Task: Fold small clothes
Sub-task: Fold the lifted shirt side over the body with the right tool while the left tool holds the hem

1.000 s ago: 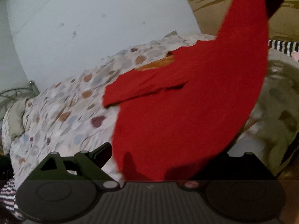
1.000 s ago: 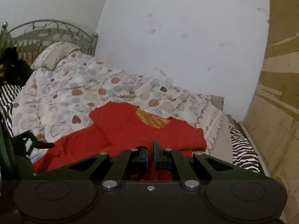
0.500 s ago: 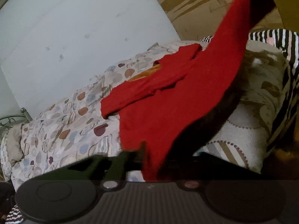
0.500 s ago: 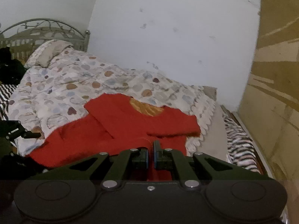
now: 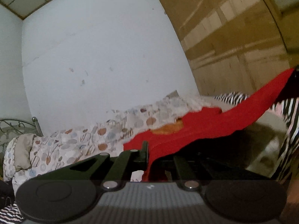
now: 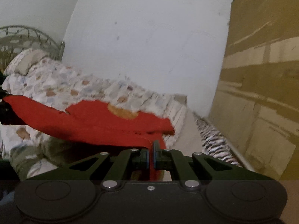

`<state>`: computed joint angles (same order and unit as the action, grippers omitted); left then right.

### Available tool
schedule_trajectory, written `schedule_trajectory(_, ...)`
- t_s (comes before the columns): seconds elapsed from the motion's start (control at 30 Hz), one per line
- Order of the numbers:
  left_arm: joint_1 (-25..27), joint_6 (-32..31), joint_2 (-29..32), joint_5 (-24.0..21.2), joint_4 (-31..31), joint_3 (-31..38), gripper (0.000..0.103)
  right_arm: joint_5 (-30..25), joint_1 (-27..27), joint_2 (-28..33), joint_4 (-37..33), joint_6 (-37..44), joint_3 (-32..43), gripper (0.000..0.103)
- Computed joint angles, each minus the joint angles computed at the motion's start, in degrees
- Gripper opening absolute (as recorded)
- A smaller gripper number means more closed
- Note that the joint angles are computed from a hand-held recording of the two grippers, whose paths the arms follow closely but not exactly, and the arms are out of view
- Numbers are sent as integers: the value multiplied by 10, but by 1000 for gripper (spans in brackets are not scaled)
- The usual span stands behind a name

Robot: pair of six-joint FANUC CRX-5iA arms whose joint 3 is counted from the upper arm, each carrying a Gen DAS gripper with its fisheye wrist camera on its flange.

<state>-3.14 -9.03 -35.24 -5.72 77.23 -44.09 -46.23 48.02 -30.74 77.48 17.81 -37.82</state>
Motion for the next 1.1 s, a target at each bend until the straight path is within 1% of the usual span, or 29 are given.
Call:
schedule_trajectory(0.03, 48, 54, -11, -55, -55, 10, 4, -5, 6, -6, 3, 4, 1, 2)
schedule_trajectory(0.07, 93, 101, -23, -113, -97, 24, 4, -13, 17, -13, 2, 14, 3, 2)
schedule_trajectory(0.1, 130, 132, -35, -161, -120, 35, 4, -27, 35, -21, -6, 29, 9, 2)
schedule_trajectory(0.13, 164, 151, -48, -202, -131, 46, 4, -43, 56, -31, -18, 46, 17, 2)
schedule_trajectory(0.23, 235, 170, -71, -289, -147, 73, 4, -103, 129, -54, -25, 90, 38, 2)
schedule_trajectory(0.3, 280, 199, -66, -360, -169, 107, 5, -138, 170, -59, -31, 111, 57, 2)
schedule_trajectory(0.37, 311, 235, -41, -425, -192, 148, 5, -151, 186, -58, -46, 128, 74, 2)
schedule_trajectory(0.4, 316, 250, -23, -445, -198, 168, 5, -145, 181, -55, -55, 135, 82, 2)
schedule_trajectory(0.43, 313, 255, -5, -455, -202, 185, 5, -131, 168, -50, -64, 141, 89, 2)
schedule_trajectory(0.5, 296, 253, 38, -454, -224, 228, 5, -90, 125, -37, -74, 160, 98, 2)
schedule_trajectory(0.6, 260, 242, 118, -456, -265, 310, 5, -2, 34, 2, -105, 216, 128, 2)
schedule_trajectory(0.63, 245, 237, 140, -446, -274, 330, 5, 32, -1, 21, -115, 235, 141, 3)
schedule_trajectory(0.7, 215, 236, 199, -431, -313, 391, 6, 85, -60, 68, -139, 273, 177, 3)
schedule_trajectory(0.73, 198, 246, 226, -423, -337, 418, 6, 107, -84, 92, -154, 286, 196, 3)
schedule_trajectory(0.77, 184, 265, 261, -428, -365, 457, 6, 122, -103, 118, -175, 306, 220, 3)
schedule_trajectory(0.83, 168, 302, 328, -456, -405, 533, 6, 143, -136, 175, -217, 345, 272, 3)
schedule_trajectory(0.9, 160, 346, 403, -498, -431, 619, 7, 146, -157, 231, -261, 395, 325, 3)
schedule_trajectory(0.97, 154, 401, 480, -547, -461, 715, 8, 131, -171, 288, -313, 446, 383, 3)
schedule_trajectory(1.0, 151, 428, 520, -577, -474, 767, 10, 121, -177, 315, -345, 477, 414, 3)
schedule_trajectory(1.03, 152, 446, 550, -595, -481, 801, 12, 110, -184, 344, -372, 504, 445, 3)
schedule_trajectory(1.1, 149, 485, 613, -635, -499, 880, 13, 87, -193, 391, -419, 547, 497, 4)
